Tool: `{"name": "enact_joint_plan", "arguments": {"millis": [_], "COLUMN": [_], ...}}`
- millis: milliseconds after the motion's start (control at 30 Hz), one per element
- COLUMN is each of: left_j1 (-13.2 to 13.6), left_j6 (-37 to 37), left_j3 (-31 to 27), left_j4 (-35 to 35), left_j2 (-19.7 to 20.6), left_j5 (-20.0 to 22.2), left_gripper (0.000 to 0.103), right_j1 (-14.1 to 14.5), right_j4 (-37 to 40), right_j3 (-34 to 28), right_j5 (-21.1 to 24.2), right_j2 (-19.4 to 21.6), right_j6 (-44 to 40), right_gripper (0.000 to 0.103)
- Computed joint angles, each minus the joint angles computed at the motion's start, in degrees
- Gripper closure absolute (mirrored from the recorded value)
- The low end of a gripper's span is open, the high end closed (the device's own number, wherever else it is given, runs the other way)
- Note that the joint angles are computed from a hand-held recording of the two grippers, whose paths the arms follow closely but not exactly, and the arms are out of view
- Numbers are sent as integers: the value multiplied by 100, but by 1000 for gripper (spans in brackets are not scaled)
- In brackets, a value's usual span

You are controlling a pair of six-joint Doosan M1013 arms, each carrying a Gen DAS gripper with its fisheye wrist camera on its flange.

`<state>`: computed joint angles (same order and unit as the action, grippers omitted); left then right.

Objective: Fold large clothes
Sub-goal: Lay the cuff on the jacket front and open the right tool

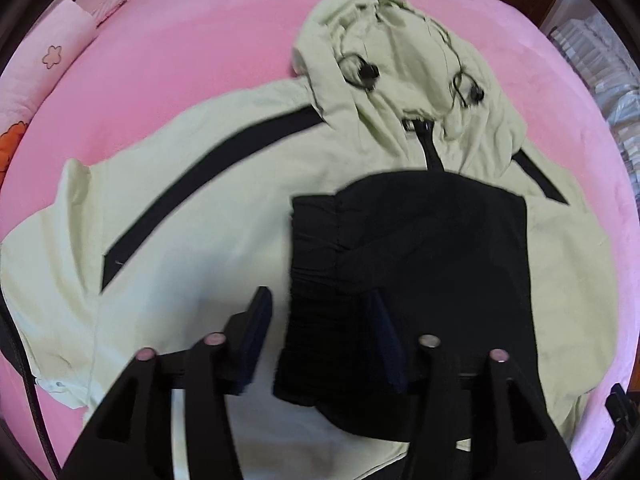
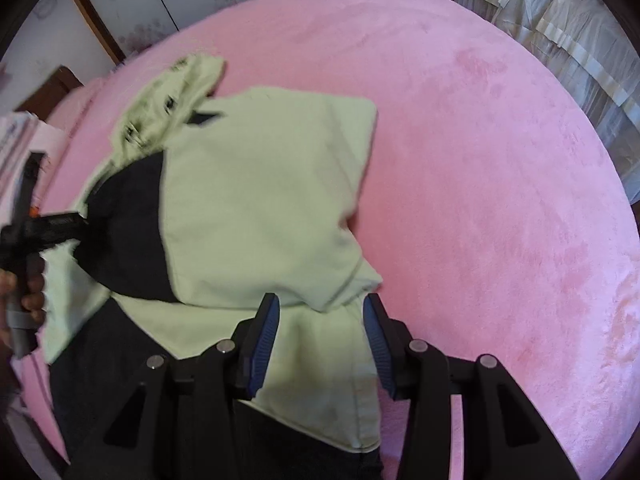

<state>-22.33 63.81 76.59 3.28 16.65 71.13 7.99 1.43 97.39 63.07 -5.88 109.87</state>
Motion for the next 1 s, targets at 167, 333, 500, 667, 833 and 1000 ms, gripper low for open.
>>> {"name": "enact_joint_plan", "arguments": {"millis": [167,333,500,667,833,1000], "left_j1": [76,48,-67,-100,-88,-260], "left_j6": [41,-15,-57,-114,-50,-379], "left_j3": [-81,-109,-74,-91,-142,-478], "left_j4": [97,138,614,884,925,929], "left_j2": [67,201,270,329,326,368], "left_j5": [84,102,-28,0,135,429], "left_gripper": [45,45,45,42,42,42], "right_j1": [-127,-413,-341,-344,-276,-276], "right_j4": [-85,37,-779,-1514,-1759,-1042], "right_j3": [-368,-726,-1087,-1008,-981,-906], "right_j5": [-230,-232,-52,75,188,-94], "right_j2": [328,946,1487,1578,1498,1095], "right_j6": [-77,-333,-257,93,54,-72], "right_gripper": [45,45,46,46,46,46]}}
